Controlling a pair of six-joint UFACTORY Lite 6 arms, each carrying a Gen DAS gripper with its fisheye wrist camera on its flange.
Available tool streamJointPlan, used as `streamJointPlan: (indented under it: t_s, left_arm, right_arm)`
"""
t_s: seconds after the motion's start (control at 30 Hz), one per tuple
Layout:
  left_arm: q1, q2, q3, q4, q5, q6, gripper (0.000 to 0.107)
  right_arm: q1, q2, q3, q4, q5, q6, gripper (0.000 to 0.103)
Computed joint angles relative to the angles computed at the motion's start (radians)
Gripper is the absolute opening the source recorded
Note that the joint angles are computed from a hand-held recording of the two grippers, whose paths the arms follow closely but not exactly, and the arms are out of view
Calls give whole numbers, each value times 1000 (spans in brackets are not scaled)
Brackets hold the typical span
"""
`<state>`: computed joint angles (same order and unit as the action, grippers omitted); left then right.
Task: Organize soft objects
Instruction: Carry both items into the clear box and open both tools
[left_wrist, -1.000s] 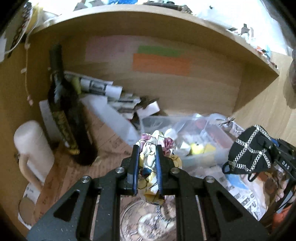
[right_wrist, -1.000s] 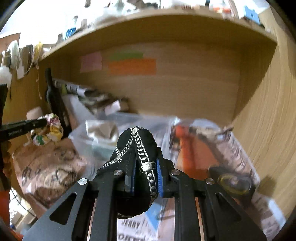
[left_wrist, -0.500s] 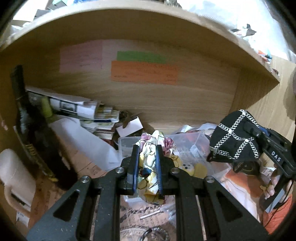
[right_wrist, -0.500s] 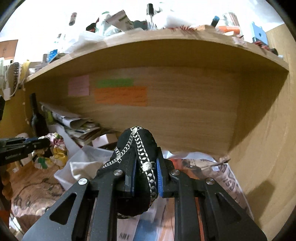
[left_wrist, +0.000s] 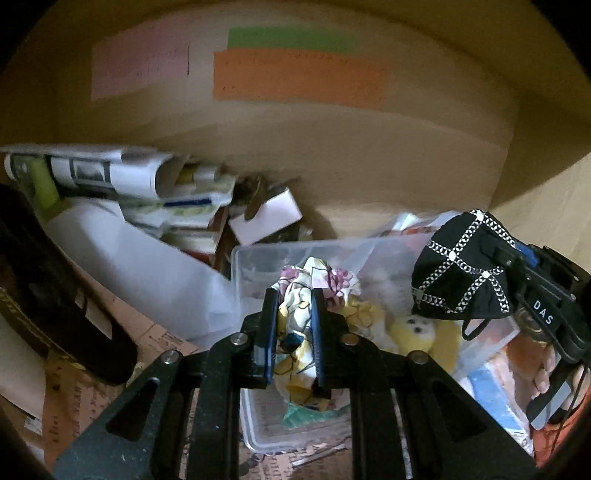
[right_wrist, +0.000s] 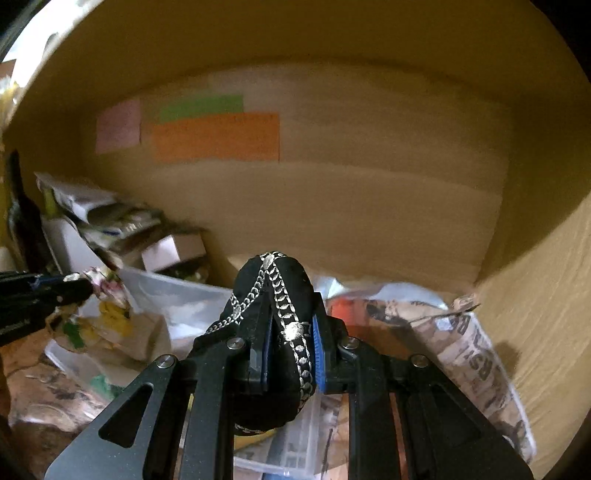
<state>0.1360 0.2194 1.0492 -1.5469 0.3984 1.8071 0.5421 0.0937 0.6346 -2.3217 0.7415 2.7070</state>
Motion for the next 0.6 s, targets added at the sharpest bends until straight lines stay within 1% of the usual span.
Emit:
streamJointPlan:
  t_s: [0.07, 0.1, 0.17, 0.23, 0.27, 0.3, 0.33, 0.37, 0.4, 0.43, 0.47, 0.57, 0.6]
  left_arm:
    - [3, 29, 20, 34, 0, -30, 16]
    - [8, 51, 38, 80, 10, -73, 16]
    - [11, 69, 53, 120, 14, -113, 17]
    - [14, 76, 54, 130, 10, -120, 21]
    - [15, 74, 53, 142, 11, -130, 25]
    - [18, 67, 48, 158, 16, -144, 31]
    - [22, 63, 46, 167, 25, -152, 34]
    - [27, 59, 42, 172, 34, -156, 40]
    - [38, 44, 30, 172, 54, -152, 44]
    - [41, 35, 24, 172, 60, -150, 46]
    - [43, 22, 13, 163, 61, -139, 49]
    - [54, -41, -39, 119, 69, -84, 57]
    - [59, -57, -50, 115, 76, -77, 58]
  right_arm:
    - [-10, 58, 38, -9, -18, 3, 16]
    - [-14, 72, 50, -11, -31, -1, 16]
    - [-17, 100, 71, -16, -51, -14, 17]
    - [-9, 118, 87, 10, -61, -49, 20]
    - [-9, 125, 89, 16, -59, -58, 20]
    - [-4, 131, 95, 35, -63, -82, 22]
    - [-5, 138, 102, 37, -69, -88, 24]
    - [-4, 145, 110, 48, -80, -104, 29]
    - [-1, 150, 114, 58, -89, -120, 38]
    - [3, 157, 118, 66, -83, -127, 42]
    - [11, 158, 116, 77, -71, -137, 48]
    - [41, 142, 103, 117, -36, -179, 59]
    - [48, 132, 97, 123, -30, -185, 62]
